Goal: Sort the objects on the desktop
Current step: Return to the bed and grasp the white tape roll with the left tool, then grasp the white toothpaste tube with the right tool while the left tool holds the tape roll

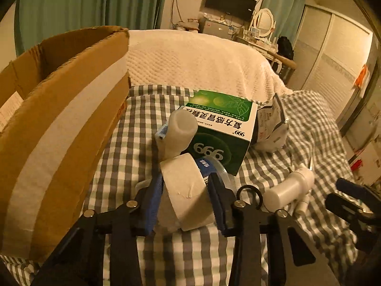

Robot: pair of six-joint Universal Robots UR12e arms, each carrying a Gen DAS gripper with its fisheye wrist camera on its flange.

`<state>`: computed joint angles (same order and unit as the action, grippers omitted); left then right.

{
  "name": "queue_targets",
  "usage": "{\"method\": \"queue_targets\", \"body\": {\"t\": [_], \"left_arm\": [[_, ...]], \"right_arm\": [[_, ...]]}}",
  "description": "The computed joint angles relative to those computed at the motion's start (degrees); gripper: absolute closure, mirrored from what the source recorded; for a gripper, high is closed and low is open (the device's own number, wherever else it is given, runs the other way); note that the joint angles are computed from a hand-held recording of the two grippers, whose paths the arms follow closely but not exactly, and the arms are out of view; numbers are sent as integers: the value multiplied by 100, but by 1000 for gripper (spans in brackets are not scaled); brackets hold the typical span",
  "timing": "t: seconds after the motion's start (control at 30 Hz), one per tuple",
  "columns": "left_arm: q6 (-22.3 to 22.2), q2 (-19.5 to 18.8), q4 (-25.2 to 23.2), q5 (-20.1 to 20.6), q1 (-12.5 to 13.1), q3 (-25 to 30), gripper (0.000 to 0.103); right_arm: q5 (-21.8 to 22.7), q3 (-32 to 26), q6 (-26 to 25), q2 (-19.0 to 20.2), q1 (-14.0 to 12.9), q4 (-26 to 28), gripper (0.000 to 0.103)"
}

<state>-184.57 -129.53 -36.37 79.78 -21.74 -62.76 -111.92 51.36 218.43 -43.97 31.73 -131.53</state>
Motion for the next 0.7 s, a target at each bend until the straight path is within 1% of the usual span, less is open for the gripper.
{"method": "queue_targets", "body": {"t": [0.07, 0.23, 0.3, 0.37, 0.43, 0.53, 0.6, 0.7], "left_arm": [[76, 80, 43, -138, 41, -98, 70], [245, 190, 57, -366, 86, -196, 72], [247, 219, 87, -483, 100, -201, 72], [265, 275, 190, -691, 122, -252, 72], [350, 359, 358, -783, 123, -346, 72], [462, 447, 572, -798, 101, -433, 72], [446, 502, 659, -851, 111, -492, 72], [468, 574, 770, -818, 111, -590, 72]], "right_arm": [[2, -23, 5, 10, 1, 33, 27], [-56, -13, 70, -8, 5, 58, 27], [-96, 6, 96, -25, 6, 62, 27], [-134, 37, 152, -52, 3, 53, 27], [-158, 70, 233, -80, -1, 38, 27], [-208, 143, 276, -138, 2, -11, 27], [-266, 184, 280, -176, 7, -13, 27], [-351, 288, 447, -263, -2, 77, 27]]}}
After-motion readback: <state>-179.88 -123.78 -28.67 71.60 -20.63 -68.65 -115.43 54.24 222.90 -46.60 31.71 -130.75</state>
